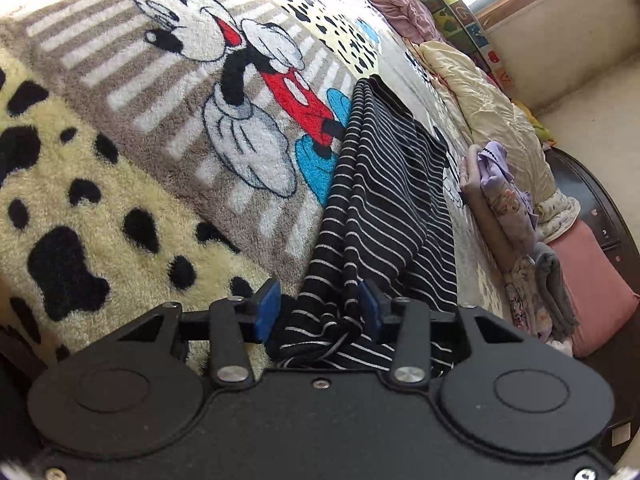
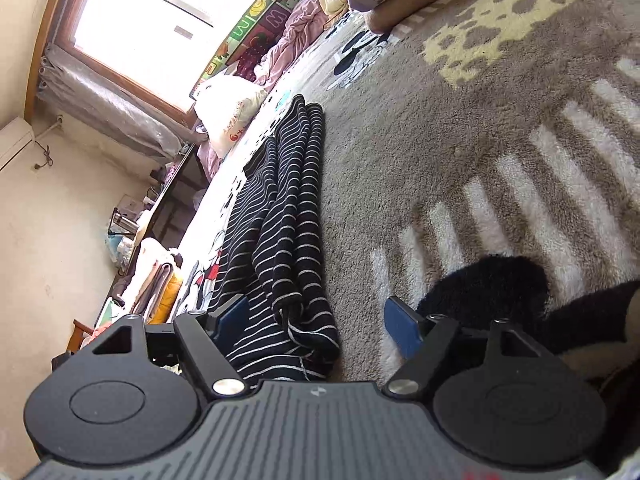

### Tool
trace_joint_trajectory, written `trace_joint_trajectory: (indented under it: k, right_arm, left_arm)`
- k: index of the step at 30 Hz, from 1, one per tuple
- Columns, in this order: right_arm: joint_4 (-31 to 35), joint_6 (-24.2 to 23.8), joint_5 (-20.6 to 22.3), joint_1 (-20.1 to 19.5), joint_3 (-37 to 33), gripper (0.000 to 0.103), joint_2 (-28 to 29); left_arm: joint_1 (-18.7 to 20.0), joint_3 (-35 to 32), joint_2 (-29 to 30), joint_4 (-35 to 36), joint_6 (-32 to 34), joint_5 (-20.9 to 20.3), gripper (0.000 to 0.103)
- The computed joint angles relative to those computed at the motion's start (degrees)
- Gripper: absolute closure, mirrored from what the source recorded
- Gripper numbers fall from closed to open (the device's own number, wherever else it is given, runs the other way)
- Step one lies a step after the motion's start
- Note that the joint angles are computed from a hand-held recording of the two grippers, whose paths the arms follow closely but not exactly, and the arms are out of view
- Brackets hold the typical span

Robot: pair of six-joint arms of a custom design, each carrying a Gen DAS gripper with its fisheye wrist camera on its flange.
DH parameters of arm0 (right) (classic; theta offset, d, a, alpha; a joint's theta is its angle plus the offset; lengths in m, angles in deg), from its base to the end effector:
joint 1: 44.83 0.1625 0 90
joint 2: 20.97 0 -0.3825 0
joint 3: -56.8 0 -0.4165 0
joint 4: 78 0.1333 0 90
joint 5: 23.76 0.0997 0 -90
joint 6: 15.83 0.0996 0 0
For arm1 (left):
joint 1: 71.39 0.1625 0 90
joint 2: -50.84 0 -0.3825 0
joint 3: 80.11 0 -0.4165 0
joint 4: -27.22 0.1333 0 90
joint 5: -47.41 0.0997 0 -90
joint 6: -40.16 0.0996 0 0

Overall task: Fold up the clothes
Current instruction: 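Smooth the folded striped garment flat with the left tool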

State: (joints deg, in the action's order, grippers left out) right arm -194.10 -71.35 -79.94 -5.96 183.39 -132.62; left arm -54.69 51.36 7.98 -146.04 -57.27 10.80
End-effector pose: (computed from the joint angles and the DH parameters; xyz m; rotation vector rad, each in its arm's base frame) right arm -0.1736 -0.3824 0.3488 -0.1915 2.8124 -0.8515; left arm -0.3067 -0.3147 -0.0621 -0.4973 2.6268 -1.3295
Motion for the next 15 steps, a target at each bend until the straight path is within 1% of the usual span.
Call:
trace_joint_trajectory:
  k: [2, 3, 4, 5, 7, 8, 10, 12, 13, 15]
  right_arm:
    - [-0.32, -1.02, 0.51, 0.67, 0.1, 0.029, -0.06]
    - [-1.92, -1.46, -0.51, 1.48, 0.59, 0.031, -0.06]
    - [-4.52, -1.63, -2.31, 2.57, 1.31, 0.036, -0.02]
    - [-8.04, -1.73, -4.95, 3.78, 2.3, 0.038, 0.04]
    - [-10.75, -3.71, -6.97, 4.4, 3.5, 0.046, -0.24]
    - [-11.6, -4.65, -7.92, 4.73, 3.89, 0.047, -0.46]
    - [-10.5, -5.95, -8.77, 4.91, 3.53, 0.047, -1.07]
    - [-7.58, -8.11, -7.59, 3.87, 2.87, 0.046, -2.13]
    - [-6.55, -10.31, -6.87, 3.47, 2.83, 0.046, -3.06]
    - [-4.97, -16.7, -5.85, 3.1, 3.0, 0.046, -5.26]
  left_arm:
    - [0.68, -1.01, -0.49, 4.6, 0.02, -1.82, 0.062]
    - [0.85, -1.78, 0.0, 6.98, 0.74, -1.84, 0.061]
    - [0.87, -2.58, 0.22, 9.91, 1.5, -1.55, 0.062]
    - [0.83, -3.02, 0.0, 11.93, 1.1, -1.56, 0.062]
    - [0.93, -2.82, -0.51, 12.23, -0.46, -1.92, 0.063]
    - [1.02, -2.47, -0.76, 11.51, -0.01, -2.15, 0.063]
    - [0.56, -1.95, -2.14, 12.08, 1.26, -2.61, 0.064]
    - [-1.21, -1.44, -3.49, 13.55, 6.52, -1.57, 0.059]
    - [-2.23, -1.38, -3.99, 14.9, 11.03, -1.15, 0.055]
    - [-4.31, -1.69, -4.55, 19.23, 21.71, -0.35, 0.05]
